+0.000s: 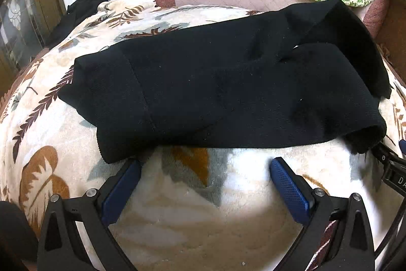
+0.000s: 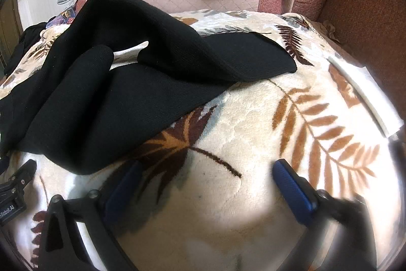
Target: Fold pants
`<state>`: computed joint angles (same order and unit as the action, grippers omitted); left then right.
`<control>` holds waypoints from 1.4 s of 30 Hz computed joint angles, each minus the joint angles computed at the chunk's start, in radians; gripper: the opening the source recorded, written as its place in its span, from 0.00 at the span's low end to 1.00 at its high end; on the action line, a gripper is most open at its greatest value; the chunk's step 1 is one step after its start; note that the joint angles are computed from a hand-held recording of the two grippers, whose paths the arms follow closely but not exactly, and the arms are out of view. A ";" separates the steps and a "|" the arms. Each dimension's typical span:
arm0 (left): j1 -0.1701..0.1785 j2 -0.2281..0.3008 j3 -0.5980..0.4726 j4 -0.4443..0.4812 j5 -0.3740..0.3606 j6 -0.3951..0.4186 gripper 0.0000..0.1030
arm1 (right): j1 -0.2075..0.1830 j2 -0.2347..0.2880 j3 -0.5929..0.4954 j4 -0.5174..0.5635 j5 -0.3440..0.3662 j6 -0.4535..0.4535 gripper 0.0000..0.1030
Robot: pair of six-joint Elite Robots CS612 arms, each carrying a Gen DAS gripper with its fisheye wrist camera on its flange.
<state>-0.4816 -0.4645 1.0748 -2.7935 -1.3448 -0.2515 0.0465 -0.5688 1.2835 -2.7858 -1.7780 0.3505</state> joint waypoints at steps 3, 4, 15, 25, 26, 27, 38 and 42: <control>0.001 0.002 -0.005 0.005 -0.005 -0.002 1.00 | 0.002 0.002 -0.004 0.001 -0.002 0.001 0.99; 0.001 0.002 -0.006 0.006 -0.005 -0.002 1.00 | 0.003 0.002 -0.007 0.004 -0.003 0.001 0.99; 0.007 -0.010 -0.005 0.041 -0.029 0.033 0.99 | 0.000 -0.025 0.019 0.004 0.041 -0.051 1.00; 0.025 -0.069 0.066 -0.038 -0.062 0.068 0.91 | 0.011 -0.076 0.055 -0.118 0.133 -0.073 1.00; 0.030 -0.075 0.072 -0.053 -0.070 0.054 0.91 | 0.012 -0.076 0.050 -0.122 0.138 -0.069 1.00; 0.034 -0.080 0.082 -0.071 -0.087 0.037 0.91 | 0.013 -0.076 0.048 -0.129 0.140 -0.064 1.00; 0.034 -0.119 0.140 -0.142 -0.056 0.000 0.92 | 0.027 -0.076 0.042 -0.135 0.123 -0.076 1.00; 0.035 -0.116 0.121 -0.103 -0.068 -0.004 0.92 | 0.027 -0.078 0.042 -0.130 0.110 -0.080 1.00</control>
<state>-0.4470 -0.5810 1.1962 -2.8966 -1.4129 -0.2551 0.0735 -0.6467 1.3258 -2.9157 -1.6676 0.2706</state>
